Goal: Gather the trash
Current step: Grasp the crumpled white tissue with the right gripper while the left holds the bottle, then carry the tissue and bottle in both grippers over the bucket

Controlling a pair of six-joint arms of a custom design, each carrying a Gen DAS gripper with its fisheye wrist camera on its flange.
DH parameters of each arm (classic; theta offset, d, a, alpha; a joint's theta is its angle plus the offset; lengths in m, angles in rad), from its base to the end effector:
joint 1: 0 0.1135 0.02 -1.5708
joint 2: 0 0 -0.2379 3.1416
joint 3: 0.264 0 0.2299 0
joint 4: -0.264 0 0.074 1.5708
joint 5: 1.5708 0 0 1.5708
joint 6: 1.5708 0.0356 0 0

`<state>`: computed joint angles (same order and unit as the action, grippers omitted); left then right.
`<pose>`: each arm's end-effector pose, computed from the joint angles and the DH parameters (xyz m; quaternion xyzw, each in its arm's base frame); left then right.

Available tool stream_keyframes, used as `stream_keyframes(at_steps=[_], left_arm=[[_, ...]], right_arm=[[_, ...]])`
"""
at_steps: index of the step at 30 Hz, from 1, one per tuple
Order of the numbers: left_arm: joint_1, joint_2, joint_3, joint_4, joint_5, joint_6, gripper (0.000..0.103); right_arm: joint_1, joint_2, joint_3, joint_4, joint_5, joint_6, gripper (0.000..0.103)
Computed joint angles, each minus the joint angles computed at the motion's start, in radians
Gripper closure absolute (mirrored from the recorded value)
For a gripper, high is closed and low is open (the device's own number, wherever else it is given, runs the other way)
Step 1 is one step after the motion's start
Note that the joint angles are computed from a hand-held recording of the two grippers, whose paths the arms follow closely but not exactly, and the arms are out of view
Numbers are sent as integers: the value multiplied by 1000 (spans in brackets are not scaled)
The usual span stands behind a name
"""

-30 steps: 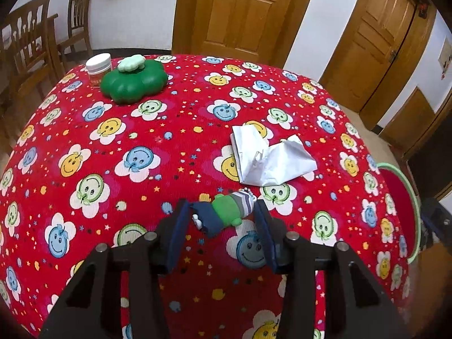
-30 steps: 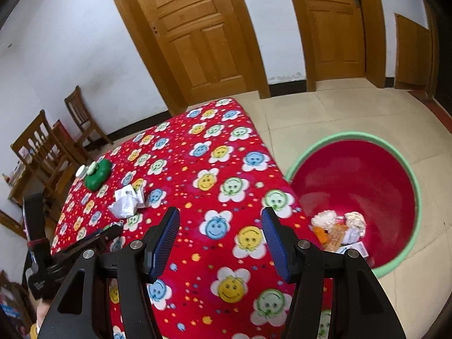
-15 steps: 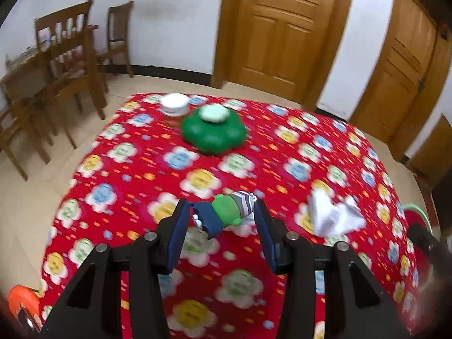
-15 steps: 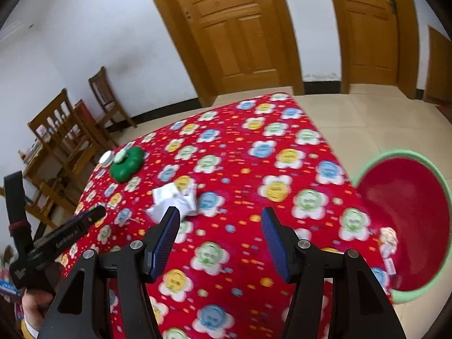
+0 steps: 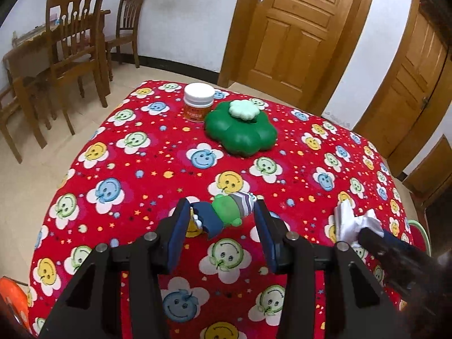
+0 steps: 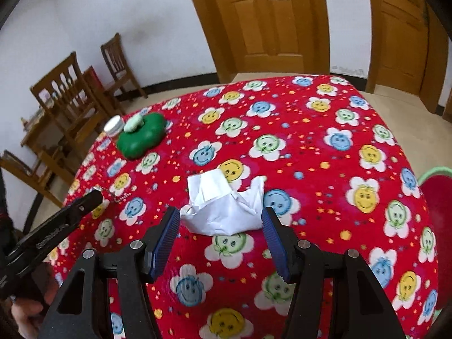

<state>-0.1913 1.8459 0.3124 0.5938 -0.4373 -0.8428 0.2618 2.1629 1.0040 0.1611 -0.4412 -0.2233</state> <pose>0.2145 -0.0262 0.0371 -0.3607 0.8577 0.0295 0.3653 0.3382 0.1063 0.0423 -0.2848 0.8937 0.2152 0.2717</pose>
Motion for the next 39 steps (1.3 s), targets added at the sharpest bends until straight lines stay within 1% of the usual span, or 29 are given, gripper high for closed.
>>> stream_keyframes(at_steps=[4,9,16,18,20,21,22,23,26,29,34,39], left_arm=[[-4,12,-22,75,12,20,56],[9,48,-46,183,64,41,56],[15,67,-62,242,93,53,56],[15,72,-59,240,98,52,56],[11,77,-56,237,97,48,56],[7,77,-54,231,92,47,56],[1,76,-49,222,85,45,56],[-4,71,-46,210,78,45,56],[-21,53,-42,185,65,40,56],[-45,17,-38,139,49,29,56],[-106,-77,-39,40,8,-7,56],[-203,-183,-22,-103,-53,-65,56]], right_arm=[[40,26,5,46,47,19,38],[79,60,15,77,81,35,38],[105,85,3,134,106,58,39],[101,87,0,144,99,61,45],[99,90,2,145,98,64,60],[98,90,1,147,100,64,65],[96,90,0,148,101,64,73],[91,90,1,146,97,64,77],[75,85,-3,139,74,68,87],[57,56,-38,155,51,59,89],[22,-26,-115,160,1,24,89],[-29,-125,-195,144,-46,-15,89]])
